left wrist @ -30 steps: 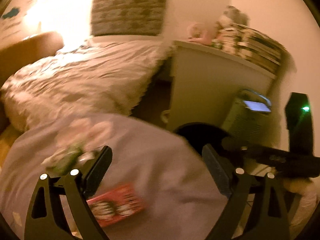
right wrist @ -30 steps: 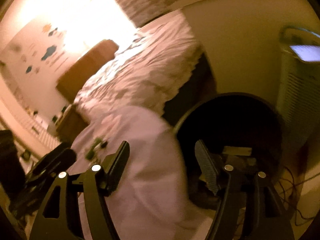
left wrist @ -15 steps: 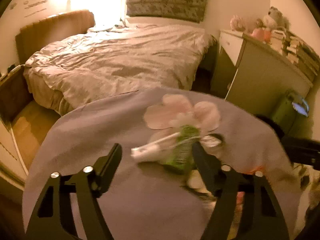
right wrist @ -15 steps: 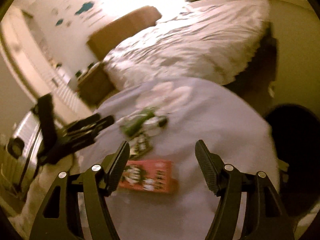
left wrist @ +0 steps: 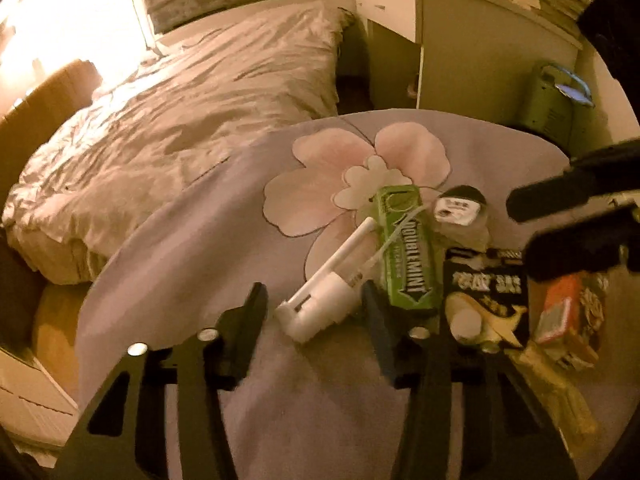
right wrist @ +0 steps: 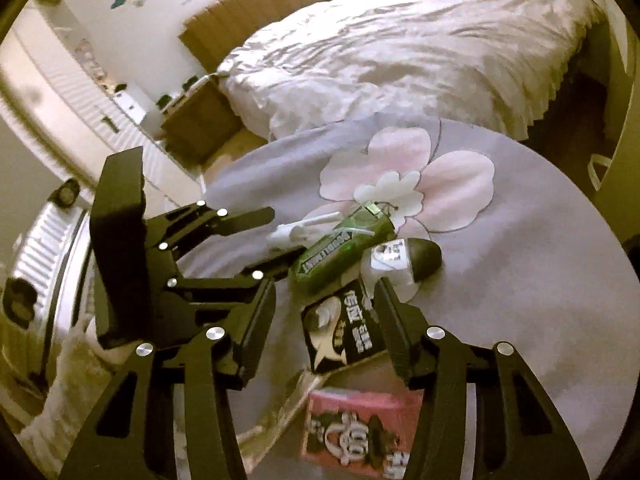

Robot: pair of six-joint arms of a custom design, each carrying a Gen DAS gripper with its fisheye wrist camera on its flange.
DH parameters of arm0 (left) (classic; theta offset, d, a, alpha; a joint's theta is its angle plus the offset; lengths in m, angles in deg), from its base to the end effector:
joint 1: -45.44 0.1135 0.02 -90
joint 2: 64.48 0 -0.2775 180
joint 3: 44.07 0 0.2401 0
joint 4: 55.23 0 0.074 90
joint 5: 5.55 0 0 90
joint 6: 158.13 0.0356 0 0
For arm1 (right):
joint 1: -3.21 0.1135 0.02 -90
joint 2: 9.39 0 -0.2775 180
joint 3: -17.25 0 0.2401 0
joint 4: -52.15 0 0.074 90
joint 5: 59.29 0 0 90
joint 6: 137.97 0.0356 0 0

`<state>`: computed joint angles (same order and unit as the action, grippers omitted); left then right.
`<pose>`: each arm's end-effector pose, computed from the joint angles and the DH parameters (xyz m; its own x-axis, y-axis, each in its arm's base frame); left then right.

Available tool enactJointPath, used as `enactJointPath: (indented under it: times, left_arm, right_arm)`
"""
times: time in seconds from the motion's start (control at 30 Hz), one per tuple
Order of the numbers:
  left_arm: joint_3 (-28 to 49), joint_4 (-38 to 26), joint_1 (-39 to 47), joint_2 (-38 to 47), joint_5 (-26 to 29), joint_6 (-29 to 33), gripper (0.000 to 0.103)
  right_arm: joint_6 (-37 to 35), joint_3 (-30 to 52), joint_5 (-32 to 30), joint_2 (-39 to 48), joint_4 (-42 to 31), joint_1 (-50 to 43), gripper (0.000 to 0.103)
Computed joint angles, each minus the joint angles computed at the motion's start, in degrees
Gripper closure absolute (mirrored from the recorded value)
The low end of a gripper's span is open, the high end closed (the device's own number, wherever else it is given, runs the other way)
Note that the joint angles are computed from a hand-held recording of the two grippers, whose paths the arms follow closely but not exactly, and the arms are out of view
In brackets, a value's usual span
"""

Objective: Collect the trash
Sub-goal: 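Grasp the white spray bottle with the left tool while the right tool grasps the green Doublemint box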

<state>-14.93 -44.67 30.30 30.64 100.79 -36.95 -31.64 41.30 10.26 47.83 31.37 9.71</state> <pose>0.1942 -0.0629 0.0815 -0.4704 0.6420 -0.6055 0.7578 0.6455 0.0957 0.1316 0.0275 0.1286 -0.8582 0.1674 -0.4853 -0.0720 0.8968 0.4366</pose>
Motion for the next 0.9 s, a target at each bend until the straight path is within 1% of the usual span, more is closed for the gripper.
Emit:
enactJointPath:
  times: [0.1, 0.13, 0.17, 0.23, 0.3, 0.43, 0.57, 0.63, 0.67, 0.7, 0.73, 0.8, 0.87, 0.9]
  left_arm:
    - [1.41, 1.09, 0.2, 2.44, 1.07, -2.74, 0.064]
    - [1.87, 1.06, 0.58, 2.95, 1.36, -4.3, 0.065]
    - [2.03, 1.29, 0.8, 3.11, 1.18, -5.8, 0.069]
    - [2.17, 1.99, 1.55, 3.52, 0.87, -8.94, 0.071]
    - [2.2, 1.75, 4.26, 3.48, 2.84, -12.2, 0.072]
    - [2.0, 0.12, 9.24, 2.52, 5.77, -14.54, 0.075]
    - [0.72, -2.47, 14.01, 0.12, 7.76, -14.12, 0.076]
    - [-0.05, -3.48, 15.36, -1.08, 8.23, -13.82, 0.076]
    - [-0.66, -3.79, 16.02, -1.76, 8.2, -13.44, 0.076]
    - [-1.12, -4.0, 16.46, -2.28, 8.09, -13.09, 0.075]
    - [-1.51, -3.96, 16.73, -2.59, 7.94, -12.88, 0.075]
    - [-2.18, -3.51, 16.41, -2.93, 6.82, -12.01, 0.072]
    - [-2.96, -2.12, 14.92, -3.32, 4.68, -11.67, 0.072]
    - [-3.53, -0.96, 14.19, -3.31, 3.65, -11.53, 0.074]
  right_arm:
    - [1.96, 0.39, 1.5, 3.27, 2.69, 2.19, 0.051]
    - [2.1, 0.75, 1.92, 4.17, 3.02, 2.64, 0.051]
    - [2.24, 1.33, 2.5, 5.41, 3.44, 3.22, 0.051]
    - [2.51, 2.59, 3.95, 8.37, 4.63, 4.49, 0.051]
    - [2.62, 4.49, 5.46, 13.49, 6.51, 5.62, 0.051]
    - [2.14, 9.33, 8.82, 23.36, 8.82, 8.0, 0.051]
    - [0.87, 17.29, 14.87, 33.48, 5.02, 12.1, 0.051]
    - [0.63, 19.1, 17.71, 35.94, 4.73, 14.25, 0.05]
    - [0.55, 20.15, 19.97, 36.93, 4.13, 15.72, 0.051]
    - [0.26, 20.79, 21.69, 37.77, 4.14, 16.97, 0.056]
    - [0.03, 20.8, 22.6, 38.35, 5.07, 17.95, 0.059]
    - [0.04, 20.22, 23.25, 38.48, 6.33, 18.52, 0.062]
    - [0.72, 18.71, 22.16, 37.44, 7.58, 18.14, 0.066]
    - [0.93, 17.75, 21.61, 36.63, 8.35, 17.73, 0.067]
